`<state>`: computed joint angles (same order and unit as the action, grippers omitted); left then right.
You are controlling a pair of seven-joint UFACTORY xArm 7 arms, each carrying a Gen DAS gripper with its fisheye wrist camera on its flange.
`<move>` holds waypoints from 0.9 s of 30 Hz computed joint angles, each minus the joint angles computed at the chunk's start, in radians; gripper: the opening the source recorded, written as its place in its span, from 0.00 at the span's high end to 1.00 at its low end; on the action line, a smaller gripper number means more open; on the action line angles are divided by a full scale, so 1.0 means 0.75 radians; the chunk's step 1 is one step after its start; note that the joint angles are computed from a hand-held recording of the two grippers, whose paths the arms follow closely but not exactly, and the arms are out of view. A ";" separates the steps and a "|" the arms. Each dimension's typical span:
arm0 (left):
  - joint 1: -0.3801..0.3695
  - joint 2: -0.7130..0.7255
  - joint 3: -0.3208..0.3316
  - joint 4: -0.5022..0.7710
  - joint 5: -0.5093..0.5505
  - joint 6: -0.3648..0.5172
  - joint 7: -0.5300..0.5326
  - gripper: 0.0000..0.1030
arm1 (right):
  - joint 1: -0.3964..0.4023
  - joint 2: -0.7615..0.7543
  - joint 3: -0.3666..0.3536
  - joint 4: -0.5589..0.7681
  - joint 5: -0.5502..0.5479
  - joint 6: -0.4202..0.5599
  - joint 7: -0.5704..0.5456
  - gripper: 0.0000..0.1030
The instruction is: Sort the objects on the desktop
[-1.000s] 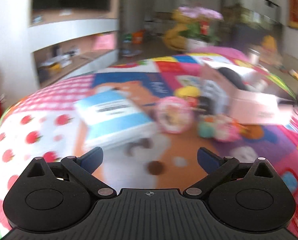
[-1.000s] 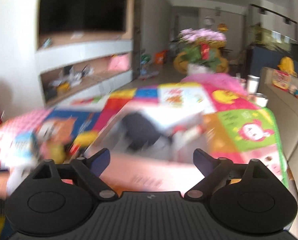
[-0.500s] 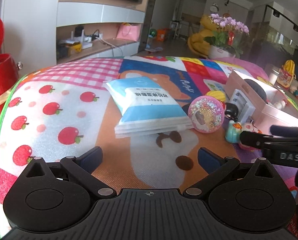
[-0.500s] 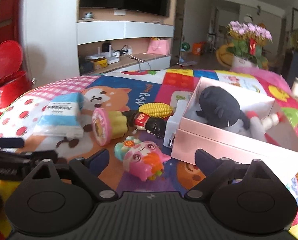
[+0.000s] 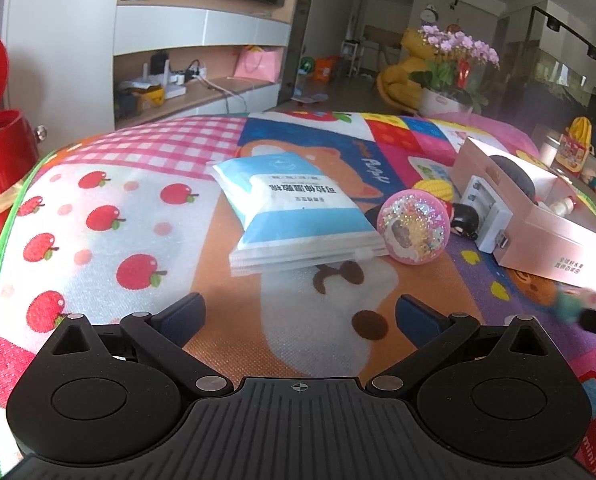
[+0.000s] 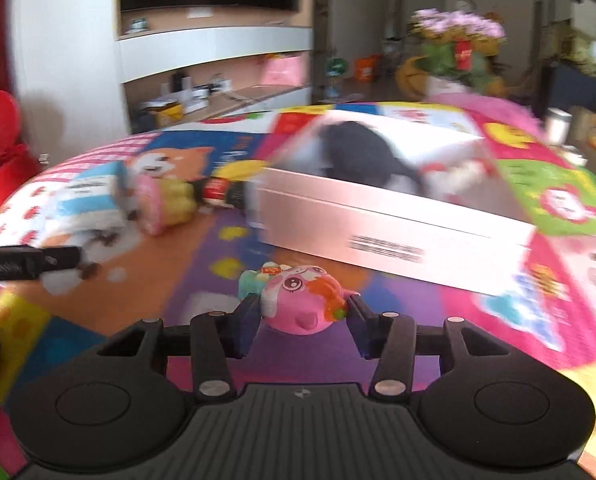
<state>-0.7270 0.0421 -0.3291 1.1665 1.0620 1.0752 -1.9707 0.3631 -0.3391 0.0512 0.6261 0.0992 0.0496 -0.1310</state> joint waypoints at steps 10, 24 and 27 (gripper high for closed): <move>-0.033 0.077 0.014 0.109 0.251 -0.102 0.145 0.00 | -0.083 -0.035 0.000 -0.116 -0.036 -0.125 0.248 0.11; -0.082 0.359 0.210 0.456 0.085 -0.159 0.613 0.17 | 0.083 -0.015 -0.166 -0.099 -0.015 -0.115 0.248 0.00; -0.085 0.372 0.223 0.475 0.017 -0.162 0.697 0.39 | 0.190 -0.010 -0.271 -0.084 0.084 -0.086 0.192 0.00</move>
